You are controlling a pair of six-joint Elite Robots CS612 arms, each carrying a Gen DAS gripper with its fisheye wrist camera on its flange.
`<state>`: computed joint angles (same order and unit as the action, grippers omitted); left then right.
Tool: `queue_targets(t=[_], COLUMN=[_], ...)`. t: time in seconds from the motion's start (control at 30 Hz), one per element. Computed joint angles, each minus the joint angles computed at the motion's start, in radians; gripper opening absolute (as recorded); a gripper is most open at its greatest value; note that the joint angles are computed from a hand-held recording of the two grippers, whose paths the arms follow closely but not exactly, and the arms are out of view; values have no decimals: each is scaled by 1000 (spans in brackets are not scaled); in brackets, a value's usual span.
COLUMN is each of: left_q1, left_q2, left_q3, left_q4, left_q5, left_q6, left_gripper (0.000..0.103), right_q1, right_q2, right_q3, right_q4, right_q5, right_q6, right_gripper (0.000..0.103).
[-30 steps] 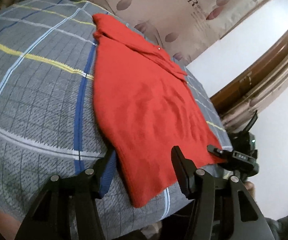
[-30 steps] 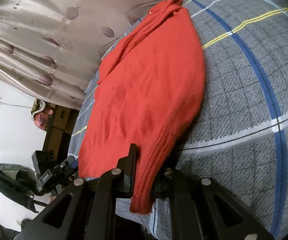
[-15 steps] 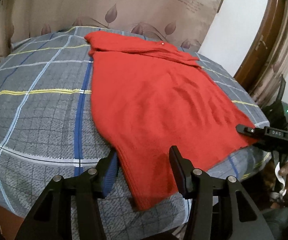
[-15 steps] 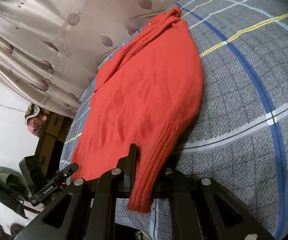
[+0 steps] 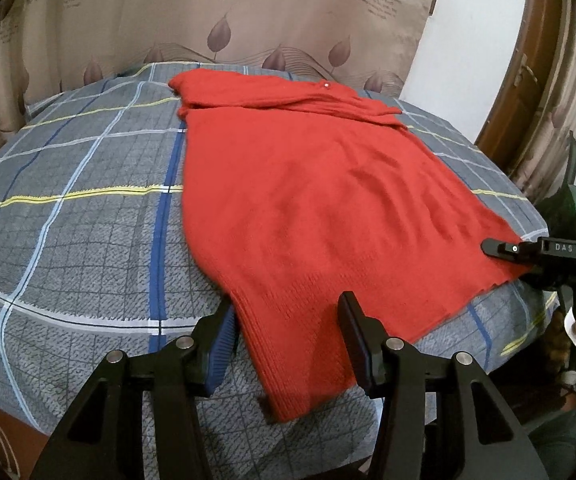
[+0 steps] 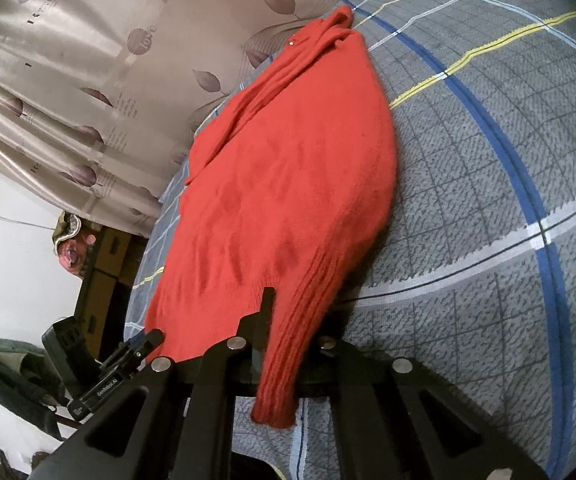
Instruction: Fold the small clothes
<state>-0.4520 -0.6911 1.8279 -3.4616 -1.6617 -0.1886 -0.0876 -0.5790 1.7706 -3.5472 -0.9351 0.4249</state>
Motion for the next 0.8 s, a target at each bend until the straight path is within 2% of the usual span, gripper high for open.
queue_targets(t=[0.07,0.17,0.23,0.27,0.3,0.37,0.47,0.57,0.7,0.8], left_q1=[0,0,14,26,40,52,52,55,73,82], left_q2=[0,0,4,8,14,21,19,21,29,28], left_q3=[1,1,-3,-9,-16,-21,-17,-17,-30,-36], left_q4=[-1,-5,-8,-9,-12,-22,-38,-52,-73,-100], left_q5=[2,13,-22,-61,-107,-147,-155,-173,-234,-263], left_q6=[-1,-5,-29,-52,-86,-123,-111,-116,-175,-210], left_gripper=[50,40,13,9,8,8,7,7,7,7], right_q1=[-3,-7,-6,-6,-6,-8,-14,-24,-36,-37], right_q2=[-3,-8,-11,-13,-15,-16,-13,0,11,4], right_q3=[-3,-10,-11,-10,-10,-12,-17,-21,-27,-26], right_q4=[23,60,75,79,85,100,108,78,39,22], right_q5=[10,25,23,21,21,34,76,132,195,219], right_q6=[-2,-24,-57,-74,-86,-103,-105,-63,-7,-4], right_gripper=[1,1,1,2,2,3,4,4,4,4])
